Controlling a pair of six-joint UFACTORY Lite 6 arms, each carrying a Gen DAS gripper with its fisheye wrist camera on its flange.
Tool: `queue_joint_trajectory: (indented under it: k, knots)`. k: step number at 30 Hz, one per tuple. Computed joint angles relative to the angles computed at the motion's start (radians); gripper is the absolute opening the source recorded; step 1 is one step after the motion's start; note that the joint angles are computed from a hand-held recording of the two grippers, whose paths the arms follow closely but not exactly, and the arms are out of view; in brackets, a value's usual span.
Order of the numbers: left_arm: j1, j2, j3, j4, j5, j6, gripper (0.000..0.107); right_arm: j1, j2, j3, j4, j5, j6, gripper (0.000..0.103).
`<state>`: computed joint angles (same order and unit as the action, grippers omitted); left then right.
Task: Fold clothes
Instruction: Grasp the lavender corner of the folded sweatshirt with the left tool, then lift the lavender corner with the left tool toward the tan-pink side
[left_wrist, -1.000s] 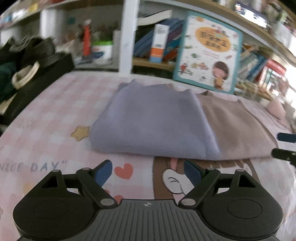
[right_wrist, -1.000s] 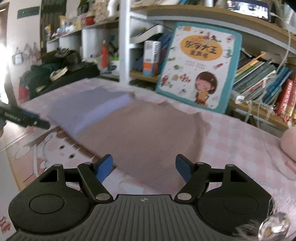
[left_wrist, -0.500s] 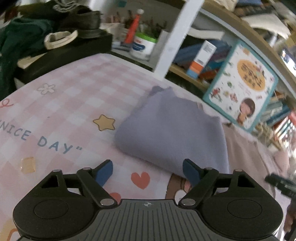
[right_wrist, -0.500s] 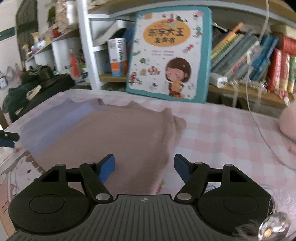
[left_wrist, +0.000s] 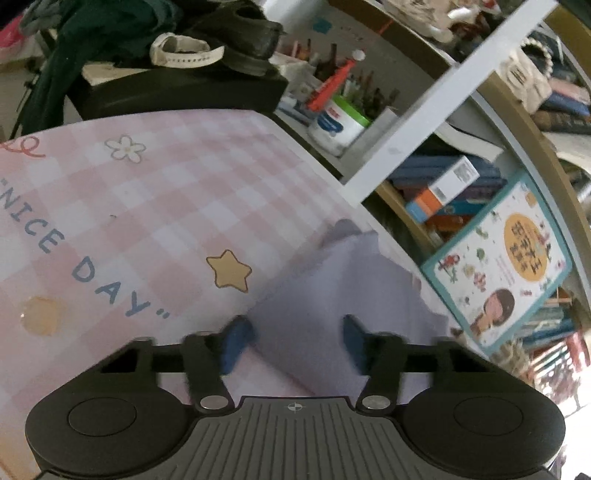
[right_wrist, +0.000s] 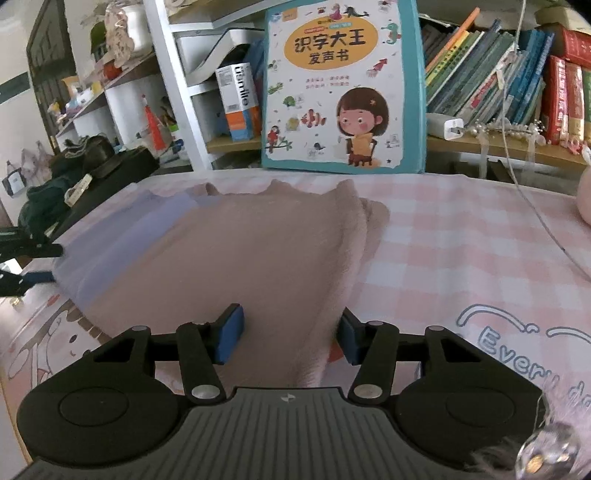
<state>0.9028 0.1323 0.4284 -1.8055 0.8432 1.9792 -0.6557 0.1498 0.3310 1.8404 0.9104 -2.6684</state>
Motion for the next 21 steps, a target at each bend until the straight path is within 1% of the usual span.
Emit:
queue_joint_trajectory:
  k: [2, 4, 6, 8, 10, 12, 15, 18, 19, 20, 21]
  knots:
    - [-0.002, 0.069, 0.055, -0.002, 0.014, -0.016, 0.027, 0.025, -0.039, -0.035, 0.026, -0.016, -0.028, 0.05]
    - [-0.001, 0.116, 0.107, 0.013, 0.023, -0.046, 0.022, 0.048, -0.072, -0.068, 0.04, -0.023, -0.04, 0.05]
    - [-0.012, 0.07, 0.091, -0.012, 0.026, -0.005, 0.016, 0.069, -0.091, -0.093, 0.058, -0.019, -0.049, 0.05]
    - [-0.024, -0.02, 0.051, -0.023, 0.048, 0.062, 0.015, 0.096, -0.108, -0.117, 0.086, -0.015, -0.059, 0.05]
    - [-0.03, -0.09, 0.034, 0.014, 0.077, 0.079, 0.015, 0.129, -0.124, -0.143, 0.13, -0.011, -0.079, 0.049]
    - [-0.044, -0.117, 0.04, 0.029, 0.078, 0.09, 0.016, 0.157, -0.128, -0.161, 0.16, -0.001, -0.097, 0.049]
    - [-0.062, -0.081, 0.073, 0.006, 0.043, 0.122, 0.016, 0.194, -0.154, -0.186, 0.195, -0.006, -0.123, 0.05]
    - [-0.056, -0.003, 0.114, -0.016, 0.012, 0.118, 0.018, 0.21, -0.16, -0.191, 0.209, -0.009, -0.129, 0.05]
    - [-0.051, 0.023, 0.125, -0.019, 0.006, 0.11, 0.021, 0.207, -0.151, -0.184, 0.201, -0.007, -0.12, 0.05]
    - [-0.047, 0.046, 0.136, -0.019, 0.001, 0.099, 0.03, 0.203, -0.145, -0.18, 0.196, -0.005, -0.116, 0.05]
    - [-0.045, 0.067, 0.144, -0.02, -0.004, 0.091, 0.034, 0.203, -0.143, -0.178, 0.195, -0.005, -0.115, 0.05]
